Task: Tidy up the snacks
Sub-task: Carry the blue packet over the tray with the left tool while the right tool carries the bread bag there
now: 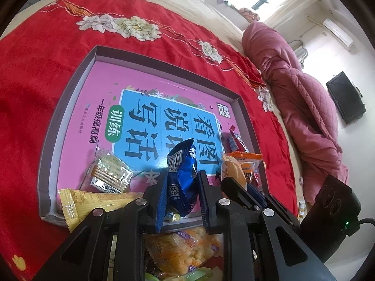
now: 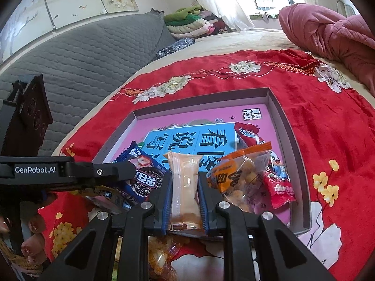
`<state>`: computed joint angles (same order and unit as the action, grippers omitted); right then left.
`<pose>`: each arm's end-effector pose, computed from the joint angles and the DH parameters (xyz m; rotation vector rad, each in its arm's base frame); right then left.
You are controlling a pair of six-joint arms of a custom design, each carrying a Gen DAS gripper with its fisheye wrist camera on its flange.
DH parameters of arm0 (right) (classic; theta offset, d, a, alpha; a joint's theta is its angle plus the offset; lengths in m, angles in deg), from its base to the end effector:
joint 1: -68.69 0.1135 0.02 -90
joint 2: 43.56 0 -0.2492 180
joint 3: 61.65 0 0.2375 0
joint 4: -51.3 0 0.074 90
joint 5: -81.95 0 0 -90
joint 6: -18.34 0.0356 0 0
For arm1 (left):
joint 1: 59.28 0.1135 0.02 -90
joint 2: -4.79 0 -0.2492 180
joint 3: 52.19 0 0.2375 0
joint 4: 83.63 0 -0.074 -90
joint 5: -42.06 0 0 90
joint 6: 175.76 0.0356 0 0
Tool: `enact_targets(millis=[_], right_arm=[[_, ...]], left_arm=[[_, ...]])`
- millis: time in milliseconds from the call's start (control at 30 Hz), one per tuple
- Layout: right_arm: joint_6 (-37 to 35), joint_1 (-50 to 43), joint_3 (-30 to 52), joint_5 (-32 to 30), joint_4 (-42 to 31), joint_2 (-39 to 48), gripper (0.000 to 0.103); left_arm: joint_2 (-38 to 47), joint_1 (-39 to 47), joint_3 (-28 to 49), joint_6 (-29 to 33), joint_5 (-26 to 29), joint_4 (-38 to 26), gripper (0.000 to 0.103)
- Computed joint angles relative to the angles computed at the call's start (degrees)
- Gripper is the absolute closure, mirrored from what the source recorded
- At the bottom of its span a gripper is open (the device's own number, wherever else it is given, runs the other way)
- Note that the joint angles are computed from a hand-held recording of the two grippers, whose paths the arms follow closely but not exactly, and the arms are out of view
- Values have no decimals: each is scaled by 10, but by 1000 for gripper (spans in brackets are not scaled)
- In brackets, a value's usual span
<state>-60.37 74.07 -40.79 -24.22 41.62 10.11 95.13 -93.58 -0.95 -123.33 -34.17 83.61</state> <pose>0.1502 0.0241 0.1125 -0.0252 2.3228 0.4738 0.2206 -0.1608 0.1275 0.0347 2.6304 -0.7902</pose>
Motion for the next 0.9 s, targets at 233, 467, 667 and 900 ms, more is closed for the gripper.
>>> enact_targets(millis=[233,467,667,900], right_arm=[[-1,0,3,0,-3,3,80],[-4,14,0,10,-14,-16,74],[-4,21,-4,18,-41,-62,72],[-14,18,-6,21,-68,-97,71]], left_arm=[[-2,0,-3,-3,2,1,78],[-5,8,-8,-5,13,1,78],[-5,9,-6,-5,16,-3,78],[-6,11,-5,-7,20,-11,77]])
